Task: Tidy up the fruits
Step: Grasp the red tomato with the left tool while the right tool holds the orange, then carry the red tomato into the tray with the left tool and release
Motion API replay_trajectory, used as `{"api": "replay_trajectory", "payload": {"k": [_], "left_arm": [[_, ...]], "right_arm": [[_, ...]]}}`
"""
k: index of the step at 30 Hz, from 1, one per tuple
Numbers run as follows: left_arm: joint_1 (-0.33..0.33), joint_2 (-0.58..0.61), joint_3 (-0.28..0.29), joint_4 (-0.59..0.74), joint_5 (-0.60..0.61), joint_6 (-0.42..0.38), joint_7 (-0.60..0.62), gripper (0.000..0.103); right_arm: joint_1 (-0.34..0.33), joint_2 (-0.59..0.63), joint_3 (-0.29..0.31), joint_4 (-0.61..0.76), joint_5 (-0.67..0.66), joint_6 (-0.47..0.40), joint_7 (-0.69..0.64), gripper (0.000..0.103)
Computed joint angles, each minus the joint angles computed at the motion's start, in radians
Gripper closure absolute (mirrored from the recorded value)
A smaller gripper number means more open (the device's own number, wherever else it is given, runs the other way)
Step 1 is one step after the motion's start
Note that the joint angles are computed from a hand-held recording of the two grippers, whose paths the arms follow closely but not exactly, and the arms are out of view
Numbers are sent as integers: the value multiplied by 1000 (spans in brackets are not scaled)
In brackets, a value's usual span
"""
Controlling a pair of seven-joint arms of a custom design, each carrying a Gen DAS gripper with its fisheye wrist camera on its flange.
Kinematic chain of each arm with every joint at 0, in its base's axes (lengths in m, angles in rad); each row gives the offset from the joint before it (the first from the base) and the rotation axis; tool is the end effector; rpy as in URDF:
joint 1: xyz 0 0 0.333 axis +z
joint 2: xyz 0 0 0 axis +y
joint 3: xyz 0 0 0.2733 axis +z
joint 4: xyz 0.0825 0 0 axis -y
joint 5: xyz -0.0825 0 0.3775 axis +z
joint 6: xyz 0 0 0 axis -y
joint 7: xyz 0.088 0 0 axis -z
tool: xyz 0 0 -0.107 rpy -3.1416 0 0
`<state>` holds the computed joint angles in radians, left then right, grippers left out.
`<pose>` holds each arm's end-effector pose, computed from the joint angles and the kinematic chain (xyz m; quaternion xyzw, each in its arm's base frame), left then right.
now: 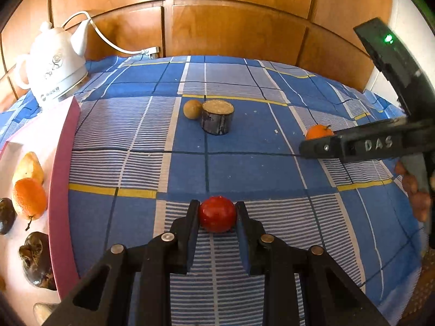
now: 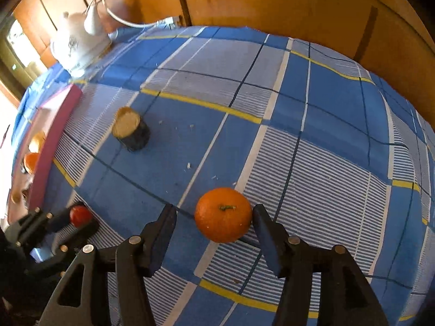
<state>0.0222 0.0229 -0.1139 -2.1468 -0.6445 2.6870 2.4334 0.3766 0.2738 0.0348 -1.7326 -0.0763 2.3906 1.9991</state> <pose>0.5722 -0.0331 0.4049 -0.5066 0.8007 -0.2863 0.1421 0.5986 0.2586 0.4232 -0.7027 0.6849 -0.0929 0.1689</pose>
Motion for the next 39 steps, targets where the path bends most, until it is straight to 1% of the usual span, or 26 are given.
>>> {"api": "replay_trajectory", "payload": {"k": [5, 10, 13, 14, 17, 20, 21, 23, 27, 29, 34, 37, 39], "left_arm": [[2, 3, 1, 7, 17, -13, -8, 77], [6, 16, 2, 40, 92, -57, -86, 77], [10, 13, 0, 40, 101, -63, -95, 77], [12, 10, 1, 41, 95, -73, -99, 78], [19, -12, 10, 33, 84, -96, -108, 78], [24, -60, 30, 15, 2, -110, -42, 78], [23, -68, 38, 13, -9, -111, -35, 78], [31, -76, 62, 35, -35, -141, -32, 78], [72, -51, 99, 112, -50, -184, -93, 78], [94, -31, 104, 144, -38, -186, -116, 78], [162, 55, 110, 248, 43, -160, -203, 78], [204, 115, 99, 323, 80, -147, -249, 78], [225, 162, 93, 380, 132, -129, -295, 78]], "right_arm": [[13, -9, -1, -9, -43, -5, -6, 63], [3, -8, 3, -17, -15, 14, -10, 63], [11, -7, -1, -16, -38, 15, -8, 63], [15, -1, -4, -9, -52, 0, -2, 63], [18, 2, -4, -6, -63, -3, -2, 63], [17, 0, -4, -8, -63, -1, -3, 63], [18, -1, -4, -9, -66, -1, -2, 63], [19, 0, -5, -8, -72, -1, 1, 63], [23, -1, -5, -8, -83, -5, 10, 63], [24, -1, -5, -7, -87, -7, 13, 63], [26, 3, -5, -1, -94, -11, 18, 63], [30, 8, -6, 4, -102, -13, 23, 63], [32, 10, -7, 6, -107, -14, 24, 63]]}}
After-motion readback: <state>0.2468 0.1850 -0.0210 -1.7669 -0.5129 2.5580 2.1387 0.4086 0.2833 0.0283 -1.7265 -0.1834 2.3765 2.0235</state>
